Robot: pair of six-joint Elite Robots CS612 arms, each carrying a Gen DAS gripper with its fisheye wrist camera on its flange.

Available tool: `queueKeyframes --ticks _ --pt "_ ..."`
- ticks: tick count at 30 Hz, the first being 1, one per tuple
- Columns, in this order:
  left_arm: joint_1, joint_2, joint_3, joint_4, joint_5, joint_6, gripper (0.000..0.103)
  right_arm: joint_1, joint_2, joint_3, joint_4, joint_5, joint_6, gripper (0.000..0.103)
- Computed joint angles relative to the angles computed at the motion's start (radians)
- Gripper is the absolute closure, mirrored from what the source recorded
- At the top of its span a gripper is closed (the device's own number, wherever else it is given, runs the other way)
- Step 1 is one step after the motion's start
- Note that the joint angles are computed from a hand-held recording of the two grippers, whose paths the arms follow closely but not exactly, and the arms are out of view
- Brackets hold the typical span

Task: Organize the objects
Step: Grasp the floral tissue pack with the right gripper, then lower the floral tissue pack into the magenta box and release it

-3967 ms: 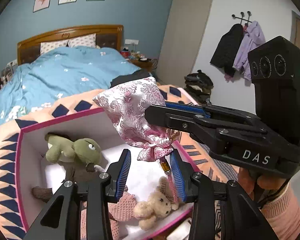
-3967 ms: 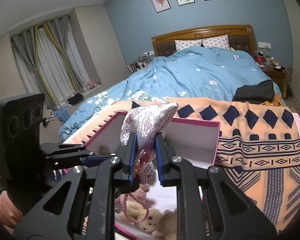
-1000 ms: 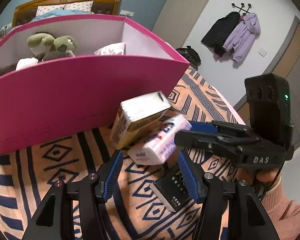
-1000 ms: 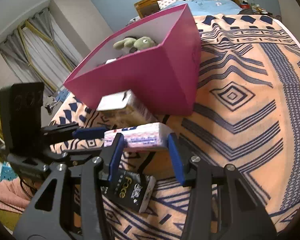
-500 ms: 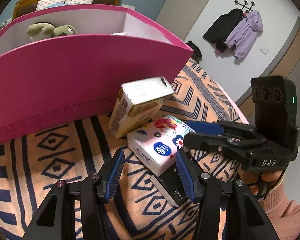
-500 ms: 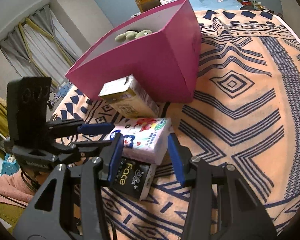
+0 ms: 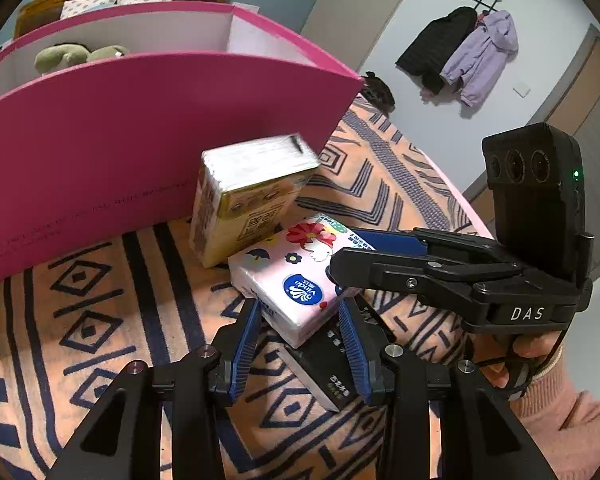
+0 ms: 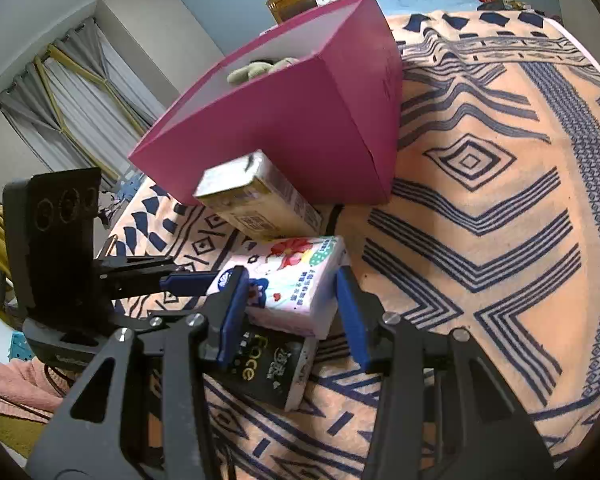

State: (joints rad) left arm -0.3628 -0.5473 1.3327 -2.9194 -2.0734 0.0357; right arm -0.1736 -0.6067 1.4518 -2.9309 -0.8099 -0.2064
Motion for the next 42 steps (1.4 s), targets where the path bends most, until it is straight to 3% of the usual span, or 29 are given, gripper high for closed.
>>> queueKeyframes --ticks 13,27,42 --pt "0.002 -0.045 0.05 -0.098 -0.019 0.041 0.063 -0.002 -0.044 0.058 -0.146 -0.001 0.022 0.055" --pt "0.001 -0.079 0.046 -0.205 0.025 0.034 0.062 0.003 -0.059 0.05 -0.268 0.042 0.043 0.055" --pt "0.01 -0.051 -0.046 -0.176 0.053 0.008 0.063 0.016 -0.02 -0.073 -0.235 0.035 0.045 0.055"
